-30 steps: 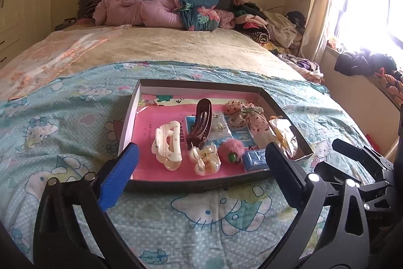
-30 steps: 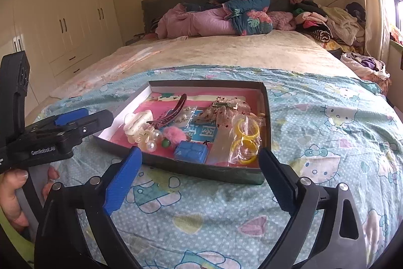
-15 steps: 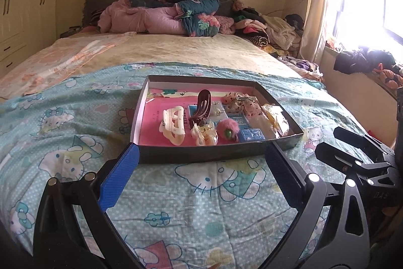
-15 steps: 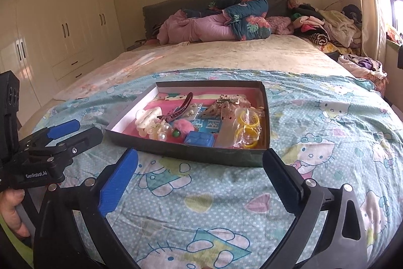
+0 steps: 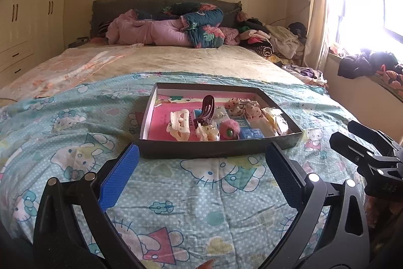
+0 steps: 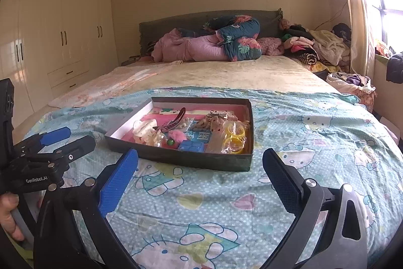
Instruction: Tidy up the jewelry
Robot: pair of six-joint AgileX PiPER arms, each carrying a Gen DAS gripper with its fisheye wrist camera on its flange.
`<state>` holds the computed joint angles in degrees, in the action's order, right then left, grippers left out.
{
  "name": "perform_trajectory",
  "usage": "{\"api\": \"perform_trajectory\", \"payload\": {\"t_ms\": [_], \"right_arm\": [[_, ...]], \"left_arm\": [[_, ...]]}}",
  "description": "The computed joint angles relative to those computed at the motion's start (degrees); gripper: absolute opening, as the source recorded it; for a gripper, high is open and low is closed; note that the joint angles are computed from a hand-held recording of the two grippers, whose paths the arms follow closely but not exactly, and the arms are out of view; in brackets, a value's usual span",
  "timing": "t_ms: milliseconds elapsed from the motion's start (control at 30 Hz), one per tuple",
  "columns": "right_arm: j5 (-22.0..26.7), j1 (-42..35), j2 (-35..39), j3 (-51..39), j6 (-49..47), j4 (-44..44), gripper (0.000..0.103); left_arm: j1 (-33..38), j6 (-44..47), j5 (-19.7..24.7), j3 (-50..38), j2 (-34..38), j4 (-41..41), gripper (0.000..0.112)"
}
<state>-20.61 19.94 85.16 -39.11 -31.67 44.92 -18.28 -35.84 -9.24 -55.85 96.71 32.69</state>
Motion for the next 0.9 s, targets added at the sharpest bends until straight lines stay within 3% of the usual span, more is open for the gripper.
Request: {"api": "perform_trajectory", "payload": {"t_ms": [133,633,900], "right_arm": [[-3.9,1.3,-1.3,2.8,1.7,-0.2,0.097],[-18.5,6.9,-5.3,12.3,3.2,2.2,0.097],[-29.4,13.7,-5.7,17.4,5.1,5.5,0.097]], "left_arm": [[-0.4,12.0,-2.5,2.6,-1.5,-11.6,0.092],[-0.9,24.1,-7.2,8.2,-4.0,-23.9,0.092],[-3.0,35.0,-11.0,12.6,-5.1,-36.2,0.092]]}}
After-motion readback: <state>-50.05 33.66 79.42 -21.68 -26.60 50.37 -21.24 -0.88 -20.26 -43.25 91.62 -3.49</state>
